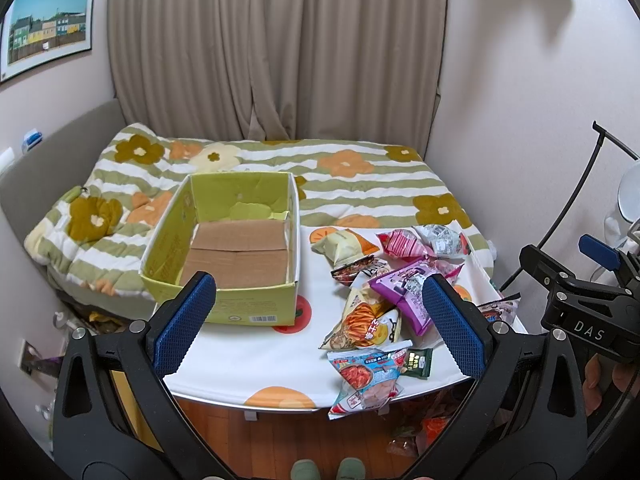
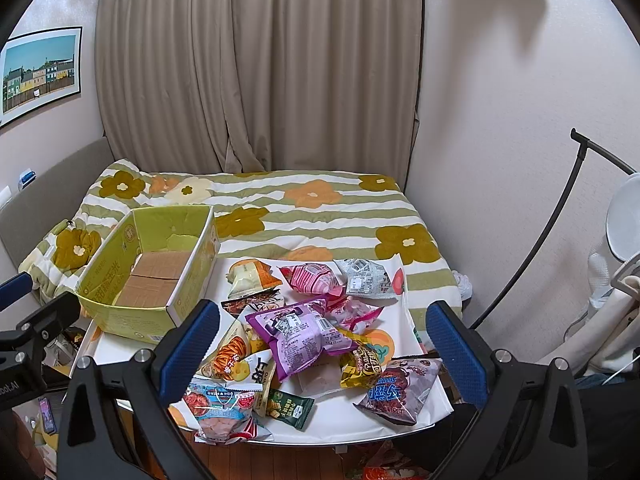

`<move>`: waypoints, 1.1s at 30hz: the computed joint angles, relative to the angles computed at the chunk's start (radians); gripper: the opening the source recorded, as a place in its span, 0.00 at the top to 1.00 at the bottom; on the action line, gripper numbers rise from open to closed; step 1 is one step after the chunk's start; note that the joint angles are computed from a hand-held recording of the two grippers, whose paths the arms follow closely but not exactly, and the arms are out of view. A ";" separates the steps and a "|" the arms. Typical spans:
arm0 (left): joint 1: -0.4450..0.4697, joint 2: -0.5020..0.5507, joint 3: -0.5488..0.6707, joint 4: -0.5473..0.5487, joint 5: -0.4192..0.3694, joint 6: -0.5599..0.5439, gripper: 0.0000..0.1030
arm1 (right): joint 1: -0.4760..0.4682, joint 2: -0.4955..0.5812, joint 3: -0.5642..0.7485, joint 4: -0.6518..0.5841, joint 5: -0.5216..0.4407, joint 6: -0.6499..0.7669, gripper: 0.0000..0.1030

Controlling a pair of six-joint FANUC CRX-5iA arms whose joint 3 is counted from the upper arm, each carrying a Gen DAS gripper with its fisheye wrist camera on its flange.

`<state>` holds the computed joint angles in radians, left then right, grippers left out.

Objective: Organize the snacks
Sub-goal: 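Grasp the blue shrimp-chip bag with left tool while right tool grasps purple bag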

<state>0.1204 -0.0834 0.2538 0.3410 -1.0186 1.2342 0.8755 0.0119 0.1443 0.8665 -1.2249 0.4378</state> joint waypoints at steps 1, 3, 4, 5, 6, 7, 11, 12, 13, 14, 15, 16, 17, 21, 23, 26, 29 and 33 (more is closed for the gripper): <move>0.000 0.000 0.000 -0.001 0.001 0.001 0.01 | 0.000 -0.002 -0.002 0.001 0.000 -0.001 0.00; -0.001 0.001 0.000 0.001 0.001 0.002 0.01 | 0.000 0.001 0.002 -0.001 -0.002 0.002 0.00; -0.002 0.002 0.002 -0.001 0.001 0.002 0.01 | 0.000 0.004 0.005 -0.001 -0.003 0.002 0.00; -0.001 0.003 0.002 0.000 0.000 0.002 0.01 | 0.000 0.005 0.008 -0.001 -0.004 0.003 0.00; -0.001 0.004 0.004 0.000 -0.003 0.001 0.01 | 0.000 0.005 0.008 -0.002 -0.004 0.004 0.00; -0.003 0.007 0.008 -0.002 -0.005 0.002 0.01 | 0.000 0.001 0.003 -0.001 -0.004 0.002 0.00; -0.010 0.035 0.051 -0.021 -0.049 0.037 0.01 | 0.003 -0.010 -0.009 0.004 -0.006 -0.005 0.00; -0.011 0.039 0.054 -0.019 -0.057 0.042 0.01 | 0.002 -0.017 -0.013 -0.001 -0.007 -0.004 0.00; -0.013 0.040 0.053 -0.020 -0.062 0.046 0.01 | 0.000 -0.020 -0.014 -0.006 -0.006 -0.002 0.00; -0.017 0.039 0.052 -0.029 -0.067 0.056 0.01 | -0.003 -0.026 -0.019 -0.012 -0.004 -0.002 0.00; -0.023 0.039 0.049 -0.043 -0.072 0.069 0.01 | -0.006 -0.033 -0.026 -0.019 -0.002 0.001 0.00; -0.028 0.039 0.045 -0.052 -0.081 0.081 0.01 | -0.012 -0.035 -0.029 -0.031 0.004 0.008 0.00; -0.033 0.043 0.045 -0.059 -0.094 0.094 0.01 | -0.020 -0.040 -0.037 -0.047 0.012 0.020 0.00; -0.057 0.055 0.016 -0.070 -0.138 0.139 0.01 | -0.057 -0.044 -0.049 -0.130 0.041 0.077 0.00; -0.075 0.057 -0.017 -0.075 -0.135 0.149 0.01 | -0.084 -0.049 -0.065 -0.178 0.071 0.110 0.00; -0.092 0.067 -0.066 -0.075 -0.118 0.147 0.01 | -0.120 -0.052 -0.095 -0.224 0.123 0.164 0.00; -0.105 0.086 -0.105 -0.067 -0.112 0.138 0.01 | -0.161 -0.031 -0.087 -0.296 0.156 0.245 0.00; -0.124 0.130 -0.133 -0.064 -0.125 0.129 0.01 | -0.210 0.016 -0.055 -0.376 0.184 0.346 0.00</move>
<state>-0.0032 0.0463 0.1209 0.2766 -1.1438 1.3629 0.6658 0.0280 0.0895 0.4903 -1.0411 0.7837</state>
